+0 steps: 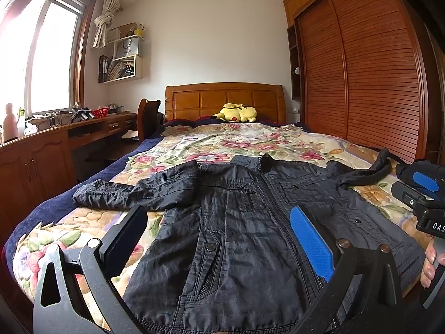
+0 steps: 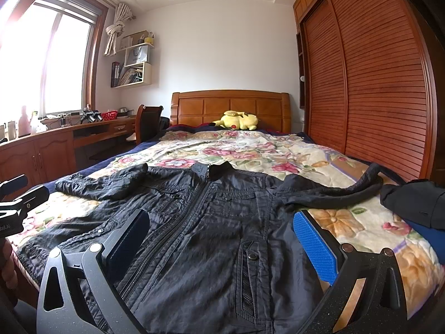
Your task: Fold large clothes
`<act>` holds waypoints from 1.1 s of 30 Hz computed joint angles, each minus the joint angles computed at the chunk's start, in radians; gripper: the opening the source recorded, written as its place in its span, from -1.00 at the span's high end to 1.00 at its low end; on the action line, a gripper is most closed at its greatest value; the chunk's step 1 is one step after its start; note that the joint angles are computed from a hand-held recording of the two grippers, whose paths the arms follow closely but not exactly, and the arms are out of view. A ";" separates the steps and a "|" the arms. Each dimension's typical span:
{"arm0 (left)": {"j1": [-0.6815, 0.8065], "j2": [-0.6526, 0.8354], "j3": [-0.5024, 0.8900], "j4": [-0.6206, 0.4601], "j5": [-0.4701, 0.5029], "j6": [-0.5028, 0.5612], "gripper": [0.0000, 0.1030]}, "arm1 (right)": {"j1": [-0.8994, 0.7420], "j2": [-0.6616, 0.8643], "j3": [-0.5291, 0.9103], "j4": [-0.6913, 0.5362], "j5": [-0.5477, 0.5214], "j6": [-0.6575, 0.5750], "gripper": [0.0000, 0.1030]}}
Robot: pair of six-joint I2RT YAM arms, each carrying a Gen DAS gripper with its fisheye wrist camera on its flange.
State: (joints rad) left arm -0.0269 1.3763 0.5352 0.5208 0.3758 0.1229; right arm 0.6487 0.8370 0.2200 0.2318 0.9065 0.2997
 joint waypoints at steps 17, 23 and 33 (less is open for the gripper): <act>-0.001 -0.002 -0.005 0.005 -0.001 0.003 -1.00 | 0.000 0.014 -0.001 0.014 0.000 0.001 -1.00; -0.002 -0.002 -0.008 0.009 -0.002 0.003 -1.00 | 0.000 0.014 -0.003 0.018 -0.001 0.000 -1.00; -0.001 -0.004 -0.010 0.010 -0.001 0.003 -1.00 | 0.003 0.018 -0.005 0.024 -0.001 0.004 -1.00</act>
State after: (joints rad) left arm -0.0279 1.3725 0.5256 0.5306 0.3750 0.1263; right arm 0.6513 0.8551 0.2146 0.2560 0.9058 0.3037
